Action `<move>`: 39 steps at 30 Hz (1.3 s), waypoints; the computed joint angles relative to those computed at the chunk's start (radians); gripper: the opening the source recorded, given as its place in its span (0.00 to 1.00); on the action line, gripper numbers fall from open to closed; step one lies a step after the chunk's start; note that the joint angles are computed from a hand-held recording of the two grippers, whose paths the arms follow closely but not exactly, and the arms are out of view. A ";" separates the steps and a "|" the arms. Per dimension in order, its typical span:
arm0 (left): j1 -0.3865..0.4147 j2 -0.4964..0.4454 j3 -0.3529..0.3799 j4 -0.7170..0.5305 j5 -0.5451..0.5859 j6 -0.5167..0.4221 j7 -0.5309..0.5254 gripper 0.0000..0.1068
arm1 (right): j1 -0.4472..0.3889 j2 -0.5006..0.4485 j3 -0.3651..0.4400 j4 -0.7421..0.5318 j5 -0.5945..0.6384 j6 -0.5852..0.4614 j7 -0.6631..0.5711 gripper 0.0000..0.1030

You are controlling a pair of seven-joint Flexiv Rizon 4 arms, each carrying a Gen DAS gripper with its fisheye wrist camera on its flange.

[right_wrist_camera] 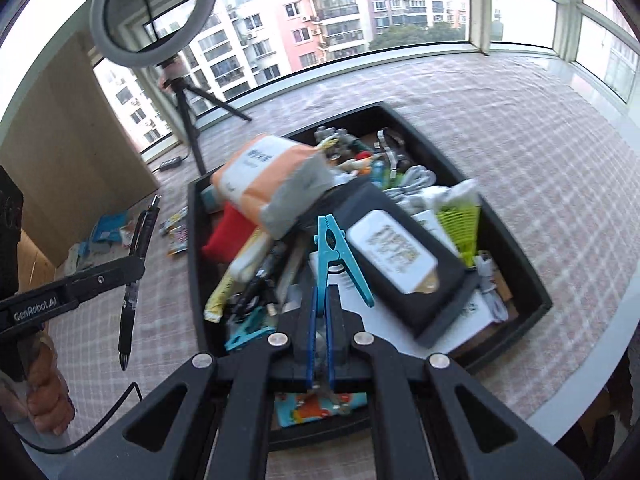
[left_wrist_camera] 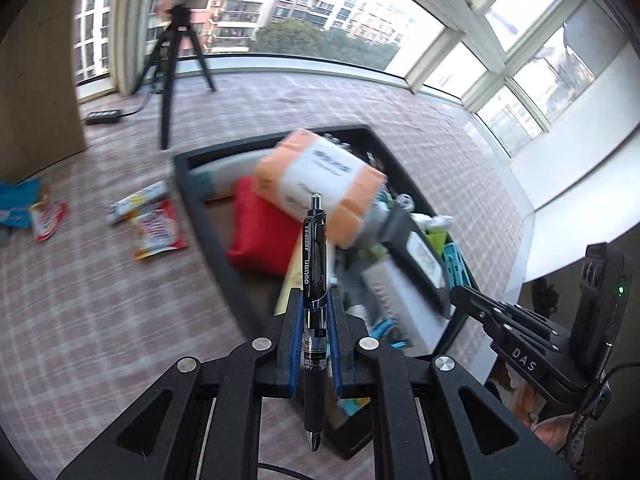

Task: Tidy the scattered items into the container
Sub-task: 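Carry the pen and clothespin over the black tray and open both tools, then move both open tools back across the mat toward the blue and white packets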

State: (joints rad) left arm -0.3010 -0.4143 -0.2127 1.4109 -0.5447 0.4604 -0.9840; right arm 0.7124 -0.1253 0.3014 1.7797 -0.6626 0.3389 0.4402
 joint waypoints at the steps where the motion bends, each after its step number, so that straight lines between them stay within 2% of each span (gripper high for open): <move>1: -0.008 0.002 -0.005 0.002 0.005 0.000 0.007 0.10 | -0.002 0.012 0.002 0.011 0.007 -0.008 0.008 0.04; 11: -0.074 -0.026 -0.027 -0.032 0.042 0.008 -0.008 0.10 | -0.060 0.082 0.013 0.071 0.043 -0.033 -0.039 0.04; 13: -0.082 -0.034 -0.028 -0.048 0.053 -0.007 -0.011 0.29 | -0.072 0.084 0.010 0.072 0.037 -0.021 -0.065 0.04; 14: -0.086 -0.033 -0.027 -0.047 0.056 -0.001 -0.010 0.47 | -0.075 0.081 0.009 0.066 0.041 -0.027 -0.073 0.05; 18: -0.088 -0.015 -0.021 -0.029 0.072 0.045 0.027 0.47 | -0.084 0.070 0.007 0.050 0.064 -0.032 -0.083 0.16; 30: -0.062 -0.016 -0.001 -0.029 0.088 0.064 0.017 0.47 | -0.076 0.033 -0.006 0.009 0.045 -0.003 -0.098 0.17; 37: -0.020 -0.019 0.028 -0.032 0.110 0.092 -0.001 0.47 | -0.059 -0.042 -0.034 -0.083 0.021 0.033 -0.182 0.17; 39: 0.000 -0.028 0.040 -0.043 0.120 0.090 -0.017 0.47 | -0.051 -0.076 -0.047 -0.123 0.015 0.045 -0.222 0.20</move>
